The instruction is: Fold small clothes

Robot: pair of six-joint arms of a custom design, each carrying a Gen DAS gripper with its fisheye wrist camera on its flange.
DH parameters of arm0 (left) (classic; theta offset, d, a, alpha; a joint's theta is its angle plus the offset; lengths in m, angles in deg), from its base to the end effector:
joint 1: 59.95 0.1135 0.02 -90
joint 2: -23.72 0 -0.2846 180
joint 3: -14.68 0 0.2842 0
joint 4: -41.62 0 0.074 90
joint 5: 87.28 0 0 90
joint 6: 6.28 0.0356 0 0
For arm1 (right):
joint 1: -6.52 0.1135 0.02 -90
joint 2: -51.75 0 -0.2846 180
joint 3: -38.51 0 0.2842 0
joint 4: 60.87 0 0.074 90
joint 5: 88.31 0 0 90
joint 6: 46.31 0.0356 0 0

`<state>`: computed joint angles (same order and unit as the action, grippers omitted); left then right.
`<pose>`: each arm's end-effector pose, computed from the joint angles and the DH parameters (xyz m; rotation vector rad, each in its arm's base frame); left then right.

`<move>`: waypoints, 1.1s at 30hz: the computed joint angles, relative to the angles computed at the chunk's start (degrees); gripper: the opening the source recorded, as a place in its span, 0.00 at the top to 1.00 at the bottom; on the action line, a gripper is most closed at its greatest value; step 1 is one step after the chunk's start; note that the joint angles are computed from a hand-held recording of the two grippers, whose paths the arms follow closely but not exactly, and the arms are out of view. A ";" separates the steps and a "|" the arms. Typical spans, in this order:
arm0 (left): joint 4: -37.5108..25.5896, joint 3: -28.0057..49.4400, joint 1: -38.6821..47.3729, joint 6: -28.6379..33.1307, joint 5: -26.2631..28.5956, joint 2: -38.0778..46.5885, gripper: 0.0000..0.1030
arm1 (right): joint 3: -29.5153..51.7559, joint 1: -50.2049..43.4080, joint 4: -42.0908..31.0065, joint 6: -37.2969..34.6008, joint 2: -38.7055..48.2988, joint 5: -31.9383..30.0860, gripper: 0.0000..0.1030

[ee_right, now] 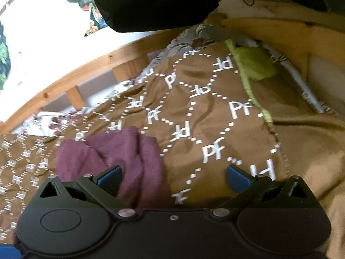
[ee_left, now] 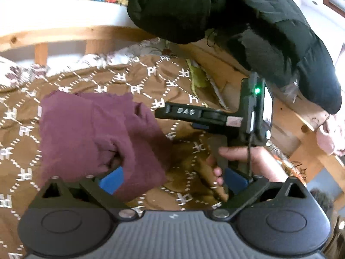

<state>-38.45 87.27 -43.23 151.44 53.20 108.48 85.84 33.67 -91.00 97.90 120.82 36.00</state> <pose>0.2646 0.0508 0.2404 1.0272 2.2056 -0.8813 0.2282 0.0945 0.1927 0.7649 2.1459 -0.0200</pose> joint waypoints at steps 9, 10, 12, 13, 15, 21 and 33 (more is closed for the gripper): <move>20.44 -6.60 6.91 -3.48 -0.06 -3.09 0.01 | -6.43 -0.10 19.02 -0.44 -3.80 -8.48 0.00; 25.16 -8.65 6.57 -5.45 -1.17 -3.72 0.01 | -7.29 -0.61 21.97 -0.23 -3.61 -10.79 0.00; 31.13 -11.51 6.09 -6.87 -2.66 -3.66 0.01 | -8.29 -1.46 26.81 0.28 -2.05 -14.90 0.01; 33.07 -12.55 5.89 -6.94 -3.03 -3.34 0.01 | -8.20 -1.67 27.83 0.43 -1.10 -16.16 0.01; 36.61 -14.29 5.61 -6.64 -3.78 -2.53 0.01 | -6.88 -1.65 28.43 0.17 2.14 -17.44 0.05; 50.50 -20.86 3.85 -8.97 -8.29 -2.54 0.01 | 0.89 -0.33 19.77 -1.70 11.49 -15.82 0.20; 57.99 -28.04 4.80 -5.29 -4.37 -8.22 0.50 | 3.88 1.22 18.27 -4.25 15.58 -13.11 0.65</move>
<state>19.54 59.23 -38.43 146.15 48.83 100.26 89.73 34.89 -72.73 93.65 136.40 22.89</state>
